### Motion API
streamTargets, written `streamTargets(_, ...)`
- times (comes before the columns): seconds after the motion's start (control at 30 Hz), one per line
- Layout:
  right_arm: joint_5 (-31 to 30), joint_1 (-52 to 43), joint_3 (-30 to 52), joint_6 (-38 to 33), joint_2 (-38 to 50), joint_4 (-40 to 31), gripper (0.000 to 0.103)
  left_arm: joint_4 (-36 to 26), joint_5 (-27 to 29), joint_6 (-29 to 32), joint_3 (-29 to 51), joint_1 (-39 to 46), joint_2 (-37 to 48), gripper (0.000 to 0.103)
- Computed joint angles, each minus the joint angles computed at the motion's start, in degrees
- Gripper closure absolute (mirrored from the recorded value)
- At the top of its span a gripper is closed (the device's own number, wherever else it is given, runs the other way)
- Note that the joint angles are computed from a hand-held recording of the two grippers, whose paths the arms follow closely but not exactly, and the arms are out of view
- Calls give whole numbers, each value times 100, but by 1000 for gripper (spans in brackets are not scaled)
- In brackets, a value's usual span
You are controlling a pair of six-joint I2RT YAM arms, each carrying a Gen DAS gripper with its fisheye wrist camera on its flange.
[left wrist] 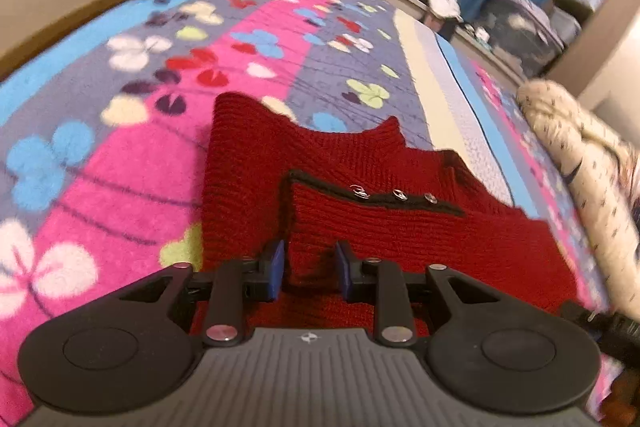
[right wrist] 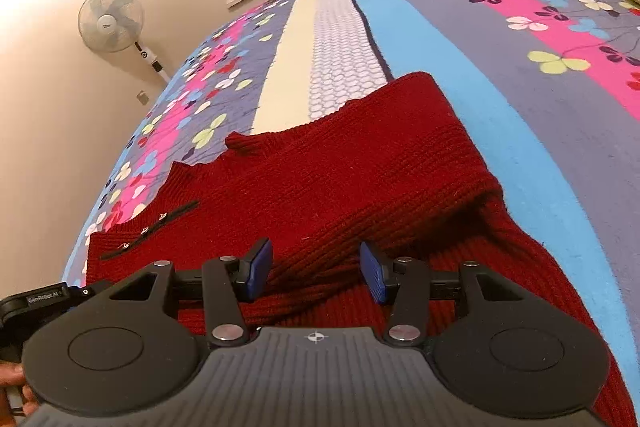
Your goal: Fold small clothes
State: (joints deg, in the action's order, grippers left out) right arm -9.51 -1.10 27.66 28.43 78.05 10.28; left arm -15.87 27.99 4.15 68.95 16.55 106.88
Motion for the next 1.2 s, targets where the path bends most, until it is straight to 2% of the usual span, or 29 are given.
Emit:
streamTargets(0.07, 164, 53, -28, -21, -55, 37, 52, 184, -120, 147, -165, -15, -196, 102)
streamTargets(0.23, 729, 277, -171, -100, -507, 65, 52, 268, -64, 87, -526, 144, -1202, 102)
streamTargets(0.3, 829, 328, -197, -115, -707, 67, 52, 438, -345, 158, -732, 148, -1454, 102)
streamTargets(0.4, 742, 238, -238, 2, -832, 107, 52, 358, -926, 223, -665, 26, -1163, 101)
streamTargets(0.47, 836, 192, -217, -50, -761, 122, 52, -30, -930, 80, -389, 9, -861, 100)
streamTargets(0.53, 935, 79, -148, -65, -543, 113, 53, -57, -871, 23, -392, 5, -910, 99)
streamTargets(0.6, 1054, -120, 14, 5, -197, -33, 61, 276, -788, 56, -647, -26, -1193, 99)
streamTargets(0.63, 1071, -235, 123, 19, 6, -148, 75, 365, -741, 97, -729, -44, -1283, 99)
streamTargets(0.67, 1052, -365, 194, 50, 194, -177, 93, 476, -658, 107, -822, -54, -1348, 99)
streamTargets(0.7, 1070, -457, 232, 105, 311, -166, 101, 526, -588, 127, -857, -63, -1333, 99)
streamTargets(0.73, 1085, -499, 263, 123, 386, -159, 103, 524, -546, 188, -861, -83, -1282, 99)
streamTargets(0.77, 1058, -524, 285, 114, 440, -131, 103, 488, -571, 303, -830, -139, -1156, 99)
streamTargets(0.83, 1100, -487, 321, 89, 452, -162, 103, -62, -1033, 660, -462, -342, -597, 99)
streamTargets(0.9, 1160, -443, 250, 147, 272, -172, 103, 135, -1032, 549, -623, -334, -657, 99)
streamTargets(0.93, 1235, -394, 171, 94, 143, -71, 98, 136, -1015, 594, -646, -358, -744, 99)
streamTargets(0.97, 1406, -312, 58, -111, 101, 136, 94, 419, -800, 665, -843, -333, -893, 96)
streamTargets(1.0, 1594, -279, 104, -398, 258, 213, 94, 696, -732, 785, -1031, -335, -957, 94)
streamTargets(1.07, 1352, -504, 272, -654, 819, 286, 94, 667, -1173, 1153, -1104, -478, -818, 94)
streamTargets(1.1, 1234, -618, 255, -635, 749, 282, 94, 872, -1160, 1217, -1335, -465, -1005, 93)
streamTargets(1.13, 1176, -700, 278, -470, 460, -10, 93, 727, -1230, 1249, -1376, -488, -1225, 93)
streamTargets(1.17, 1099, -788, 251, -323, 135, -235, 91, 491, -1101, 1240, -1395, -436, -1532, 87)
streamTargets(1.2, 913, -923, 123, -255, -260, -316, 89, 377, -853, 1232, -1480, -335, -1841, 73)
